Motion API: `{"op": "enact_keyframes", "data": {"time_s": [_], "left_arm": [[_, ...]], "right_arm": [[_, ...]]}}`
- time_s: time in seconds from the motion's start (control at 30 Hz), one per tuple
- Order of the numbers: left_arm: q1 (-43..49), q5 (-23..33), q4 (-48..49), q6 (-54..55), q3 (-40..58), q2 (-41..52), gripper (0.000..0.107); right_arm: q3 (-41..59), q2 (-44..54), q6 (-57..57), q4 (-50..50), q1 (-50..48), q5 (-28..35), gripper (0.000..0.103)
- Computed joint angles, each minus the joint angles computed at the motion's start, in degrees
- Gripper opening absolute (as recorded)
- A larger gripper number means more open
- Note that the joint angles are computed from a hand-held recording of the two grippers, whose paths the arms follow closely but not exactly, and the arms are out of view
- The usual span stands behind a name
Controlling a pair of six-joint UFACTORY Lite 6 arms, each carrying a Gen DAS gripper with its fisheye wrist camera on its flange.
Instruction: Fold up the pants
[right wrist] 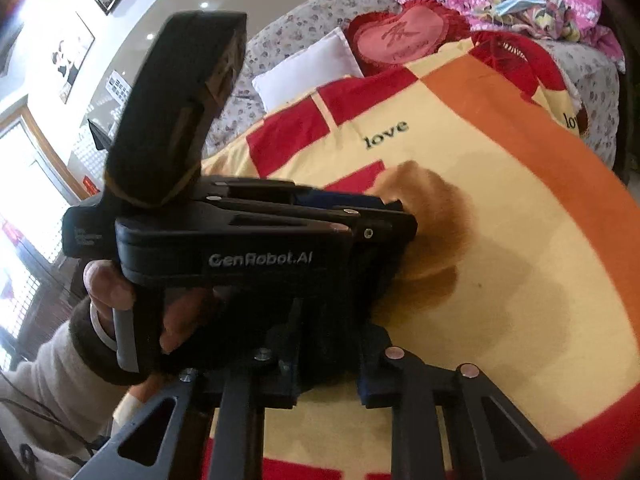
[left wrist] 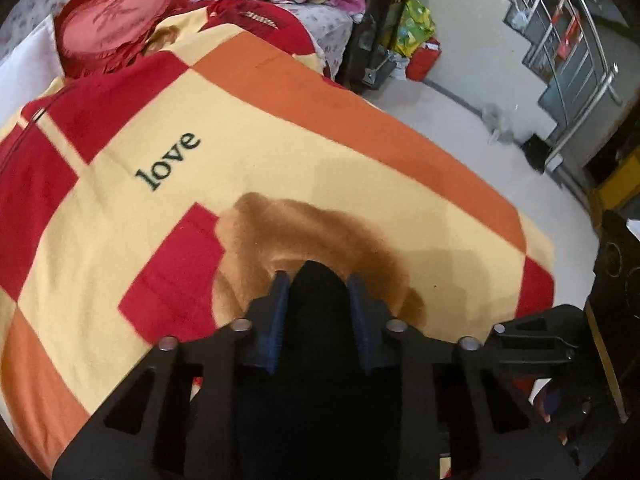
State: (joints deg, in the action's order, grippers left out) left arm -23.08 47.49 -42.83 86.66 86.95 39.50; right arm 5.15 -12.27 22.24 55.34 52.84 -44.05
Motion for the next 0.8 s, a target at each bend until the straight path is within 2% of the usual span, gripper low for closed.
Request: {"op": "enact_keyframes", "data": {"time_s": [0.2, 0.27, 0.33, 0.4, 0.53, 0.6, 0.67, 0.73, 0.8], "left_arm": [[9.5, 12.1, -2.9, 2.0, 2.8, -6.0, 0.020], [14.2, 15.9, -3.6, 2.5, 5.5, -7.3, 0.020], [19.4, 19.2, -3.6, 2.0, 9.0, -6.9, 0.020], [24.8, 22.6, -3.1, 0.9, 14.1, -4.6, 0.020], [34.3, 23.3, -0.9, 0.2, 19.2, 0.5, 0.020], [37.3, 21.9, 1.6, -3.3, 23.2, 5.0, 0.020], [40.2, 22.9, 4.4, -7.5, 30.0, 11.1, 0.020], [42.7, 25.3, 5.8, -10.5, 35.4, 15.4, 0.020], [45.2, 27.3, 4.7, -10.3, 36.6, 16.7, 0.020]], "right_arm": [[8.8, -6.3, -20.9, 9.2, 2.0, 4.0, 0.017], [15.0, -3.5, -26.4, 8.7, 1.7, 5.4, 0.017], [21.6, 1.8, -26.5, 3.4, 0.2, 7.8, 0.017], [28.8, 8.9, -24.7, -2.8, -1.2, 10.4, 0.017], [45.7, 28.9, -10.6, -21.9, -3.9, 15.4, 0.017], [57.4, 40.5, 0.4, -33.9, -5.9, 22.3, 0.021], [65.8, 47.7, 8.9, -43.8, -7.0, 28.6, 0.030], [66.1, 46.7, 14.4, -49.9, -6.3, 28.4, 0.039], [60.8, 41.5, 14.9, -49.9, -5.5, 24.9, 0.042]]}}
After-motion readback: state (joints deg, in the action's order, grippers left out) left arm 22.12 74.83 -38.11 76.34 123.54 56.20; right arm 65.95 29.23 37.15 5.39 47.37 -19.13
